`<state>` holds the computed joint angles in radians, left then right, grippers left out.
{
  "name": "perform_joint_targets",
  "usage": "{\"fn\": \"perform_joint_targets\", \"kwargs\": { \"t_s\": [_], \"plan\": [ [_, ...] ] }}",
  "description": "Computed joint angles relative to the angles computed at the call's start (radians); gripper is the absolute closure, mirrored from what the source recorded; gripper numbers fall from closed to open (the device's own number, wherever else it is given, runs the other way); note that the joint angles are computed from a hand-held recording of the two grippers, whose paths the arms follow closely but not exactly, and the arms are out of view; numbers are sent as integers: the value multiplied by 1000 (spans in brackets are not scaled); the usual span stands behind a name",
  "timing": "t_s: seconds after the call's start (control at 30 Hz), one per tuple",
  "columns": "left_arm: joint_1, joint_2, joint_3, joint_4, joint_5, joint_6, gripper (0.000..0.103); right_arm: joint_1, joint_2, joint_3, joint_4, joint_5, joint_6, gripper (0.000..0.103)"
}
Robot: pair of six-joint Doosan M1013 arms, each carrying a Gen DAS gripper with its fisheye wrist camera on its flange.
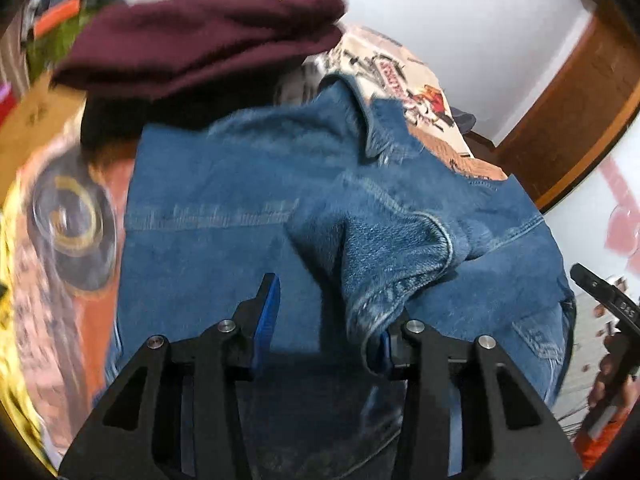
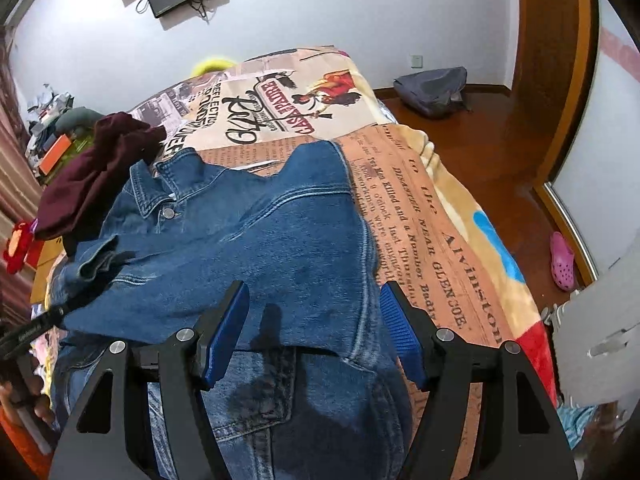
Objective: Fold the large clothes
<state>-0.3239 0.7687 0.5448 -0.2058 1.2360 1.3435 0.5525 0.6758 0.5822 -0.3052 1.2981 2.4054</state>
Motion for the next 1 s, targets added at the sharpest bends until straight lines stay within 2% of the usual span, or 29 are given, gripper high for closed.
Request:
{"fn": "perform_joint_targets", "kwargs": {
  "t_s": [0.17,0.4,0.63,0.73,0.77,0.9,1.0],
  "plan": [
    [13,-49,112,-57,-52,-30,61,2,18,-21,10,27,-21,39],
    [5,-64,143,-43,-74,-40,61,8,32,-45,8,64,-36,39],
    [32,-91,188,-115,-123,-62,61,9,30,-41,14,61,-33,39],
    [31,-120,221,-57,-163,-79,62,8,31,-43,13,68,-38,39],
    [32,-122,224,-50,-160,-74,62,8,34,-48,11,72,-40,39],
    [55,-99,209,-167,-86,-51,67,8,44,-62,9,84,-38,39],
    [52,-100,206,-151,-108,-66,68,12,53,-80,-2,97,-38,39]
  ]
}}
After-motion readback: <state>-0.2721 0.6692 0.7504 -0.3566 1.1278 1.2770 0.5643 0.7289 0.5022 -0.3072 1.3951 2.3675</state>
